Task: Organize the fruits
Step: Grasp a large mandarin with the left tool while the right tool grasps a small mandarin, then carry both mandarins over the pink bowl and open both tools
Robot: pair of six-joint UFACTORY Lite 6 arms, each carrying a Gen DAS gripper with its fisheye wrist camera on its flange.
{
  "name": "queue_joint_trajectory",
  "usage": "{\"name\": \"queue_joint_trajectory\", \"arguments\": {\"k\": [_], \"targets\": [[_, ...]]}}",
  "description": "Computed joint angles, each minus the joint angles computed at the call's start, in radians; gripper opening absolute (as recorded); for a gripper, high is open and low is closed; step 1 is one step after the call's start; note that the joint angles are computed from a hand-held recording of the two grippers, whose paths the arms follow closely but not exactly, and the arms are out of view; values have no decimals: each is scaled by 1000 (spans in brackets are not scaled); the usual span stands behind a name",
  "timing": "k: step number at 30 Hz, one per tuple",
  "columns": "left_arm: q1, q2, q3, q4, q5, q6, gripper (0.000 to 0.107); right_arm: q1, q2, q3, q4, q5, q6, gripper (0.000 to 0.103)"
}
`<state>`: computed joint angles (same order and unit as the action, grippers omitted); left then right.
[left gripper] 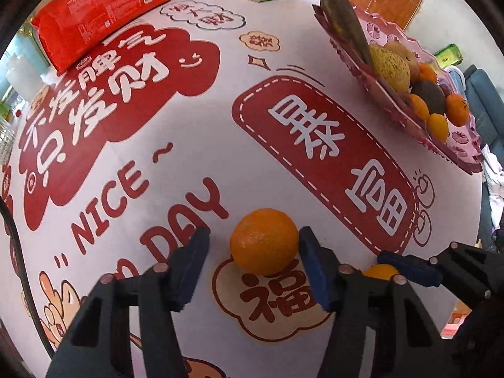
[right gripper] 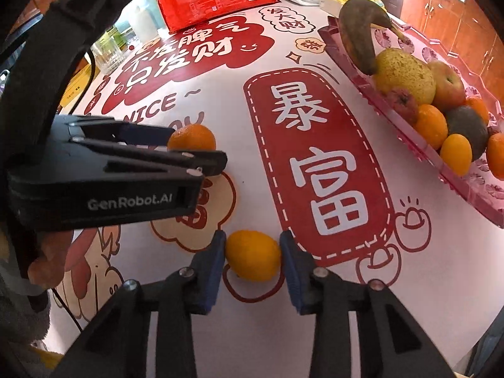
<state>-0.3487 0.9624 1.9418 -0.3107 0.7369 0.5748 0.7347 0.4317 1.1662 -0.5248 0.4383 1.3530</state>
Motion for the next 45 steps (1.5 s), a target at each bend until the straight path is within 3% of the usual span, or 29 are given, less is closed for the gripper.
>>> {"name": "queue_joint_trajectory", "arguments": {"k": [3,9,15,19,29,35,41,45], "targets": [[5,-12,-18,-37,1,38,38,-2,-8,-6,-16,19,27,35],[-5,-74,-109,-29,-42,24,36,-6,-43,-45,-29,25,61,35],[-9,-252,-282,34,-94,-53,36,28,-118,-80,-76,58,108,35],[-8,-372,-363,72,-91,-116,36,62,-199,-89,-79,132,99,35],[13,-721,-554,-30,-58,-114,36,146,-377,-32,-87,369,37,35],[2,-811,-572,-76,-55,-154,36,186,-463,-4,-118,467,16,34],[-85,-822,-530,8,-67,-332,36,144,-625,-105,-142,463,-16,34],[-184,-749,-428,180,-72,-599,36,-21,-767,-212,-76,358,-206,34]]}}
